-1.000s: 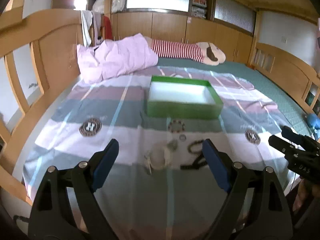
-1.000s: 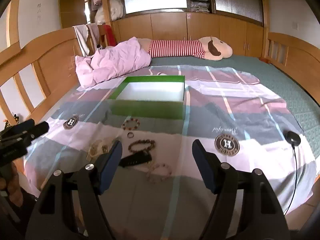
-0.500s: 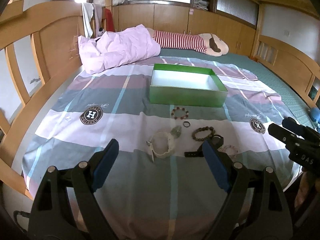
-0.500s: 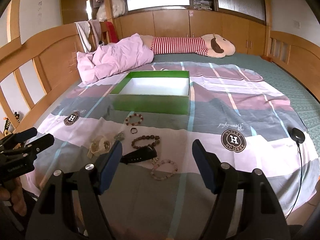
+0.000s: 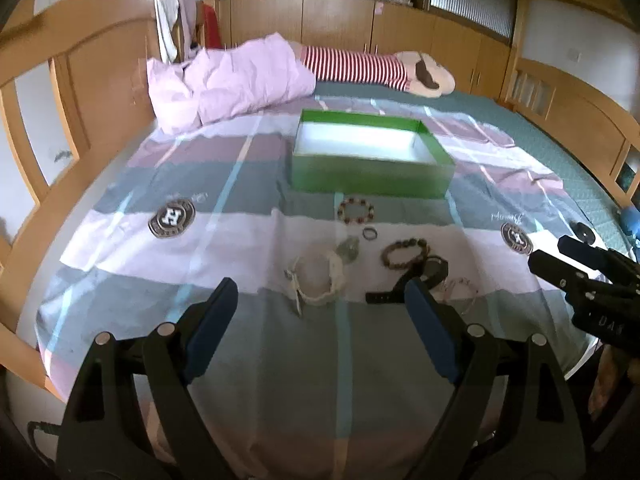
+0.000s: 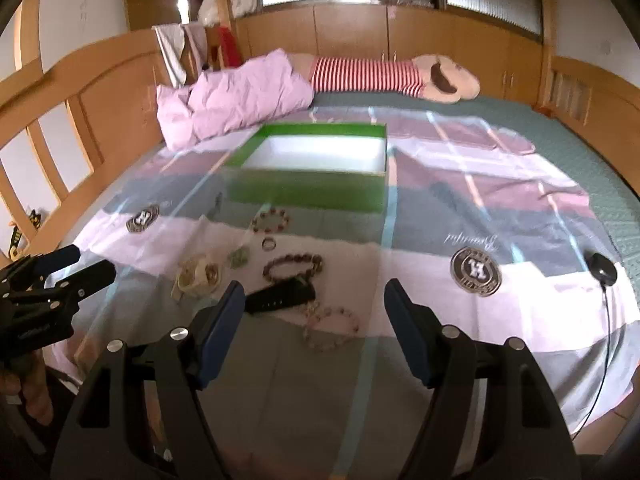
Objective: Organize jewelry
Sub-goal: 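Withdraw the right tool from the box back over the jewelry, then lower the left tool onto the white watch and close its gripper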
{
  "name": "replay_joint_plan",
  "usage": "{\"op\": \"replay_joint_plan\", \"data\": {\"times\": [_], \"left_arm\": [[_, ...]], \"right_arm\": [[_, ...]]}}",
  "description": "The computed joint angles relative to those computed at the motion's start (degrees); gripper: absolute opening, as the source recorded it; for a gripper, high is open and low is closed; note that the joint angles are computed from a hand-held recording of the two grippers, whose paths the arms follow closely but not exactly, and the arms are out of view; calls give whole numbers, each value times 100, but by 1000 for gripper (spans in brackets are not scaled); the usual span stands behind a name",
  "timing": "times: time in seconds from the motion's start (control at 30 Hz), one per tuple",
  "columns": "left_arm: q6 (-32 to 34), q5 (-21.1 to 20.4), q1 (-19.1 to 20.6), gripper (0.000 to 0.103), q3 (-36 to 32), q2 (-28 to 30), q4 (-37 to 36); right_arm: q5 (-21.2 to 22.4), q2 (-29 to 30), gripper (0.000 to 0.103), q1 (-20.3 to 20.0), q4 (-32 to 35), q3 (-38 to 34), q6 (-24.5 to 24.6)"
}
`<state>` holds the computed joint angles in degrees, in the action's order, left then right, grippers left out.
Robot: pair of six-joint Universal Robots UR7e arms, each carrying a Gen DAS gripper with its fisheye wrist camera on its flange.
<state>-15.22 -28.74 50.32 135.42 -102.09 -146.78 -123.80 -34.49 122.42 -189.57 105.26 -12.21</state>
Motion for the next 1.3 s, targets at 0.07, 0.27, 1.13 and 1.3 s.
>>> {"op": "replay_joint_plan", "data": {"times": [0.07,0.27,1.13,1.3], "left_arm": [[6,-66,94,85,-31,99,-11],[153,-210,274,81,-79,347,-180],[55,-685,843,81,-392,880,-266],[44,-665,862,81,-393,854,-276]], "right_arm": [[24,36,71,-41,56,-23,25],[89,143,71,-221,315,-118,136],[-254,990,71,-701,1641,-965,435],[-329,955,22,-709,1573,-981,493]]}}
